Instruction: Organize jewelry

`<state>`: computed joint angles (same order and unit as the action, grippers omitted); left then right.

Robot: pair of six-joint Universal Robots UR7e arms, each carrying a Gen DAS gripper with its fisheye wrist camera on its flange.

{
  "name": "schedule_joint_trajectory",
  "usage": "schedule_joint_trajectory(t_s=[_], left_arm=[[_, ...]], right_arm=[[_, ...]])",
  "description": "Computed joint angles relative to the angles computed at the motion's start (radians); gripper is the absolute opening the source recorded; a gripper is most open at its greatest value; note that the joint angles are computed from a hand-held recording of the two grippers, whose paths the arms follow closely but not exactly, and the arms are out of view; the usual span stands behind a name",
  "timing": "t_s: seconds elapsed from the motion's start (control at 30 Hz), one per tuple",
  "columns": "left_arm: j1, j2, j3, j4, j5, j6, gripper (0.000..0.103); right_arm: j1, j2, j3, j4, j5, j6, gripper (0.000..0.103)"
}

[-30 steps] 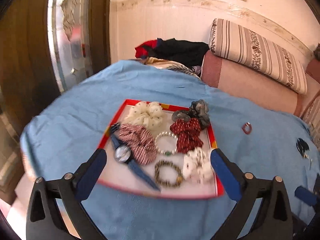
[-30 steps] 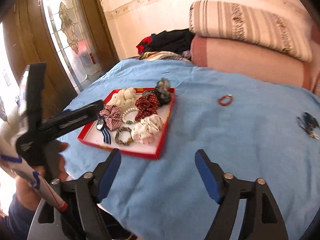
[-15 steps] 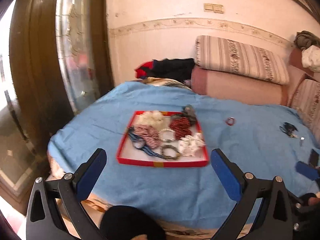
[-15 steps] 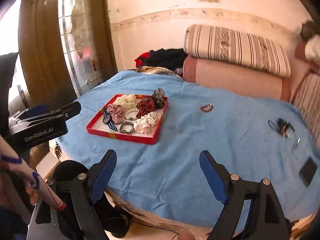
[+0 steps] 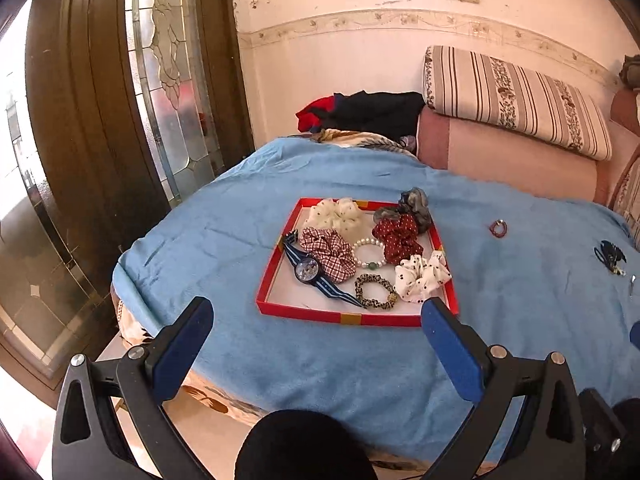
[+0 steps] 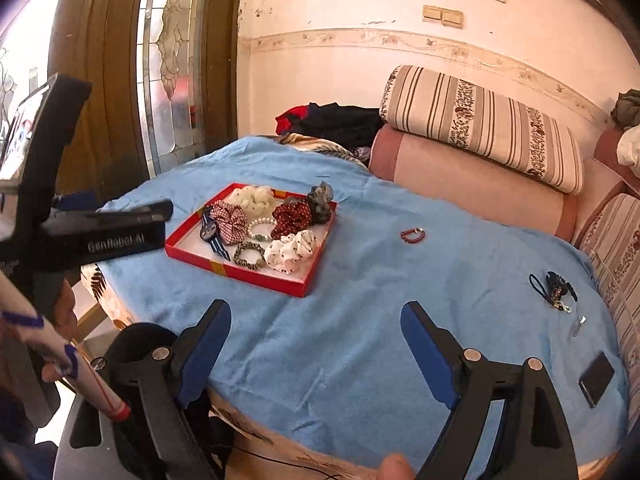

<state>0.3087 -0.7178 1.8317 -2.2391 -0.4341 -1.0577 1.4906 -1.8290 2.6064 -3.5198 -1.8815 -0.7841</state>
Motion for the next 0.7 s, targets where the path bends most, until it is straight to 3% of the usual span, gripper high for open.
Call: schedule_joint_trajectory(t_s=[0.7], left_arm=[[0.017, 0.005, 0.001, 0.036, 0.001, -0.031, 0.103]], right_arm=[[-0.018, 0.031, -0.011, 0.014, 0.007, 0.019, 0.09]])
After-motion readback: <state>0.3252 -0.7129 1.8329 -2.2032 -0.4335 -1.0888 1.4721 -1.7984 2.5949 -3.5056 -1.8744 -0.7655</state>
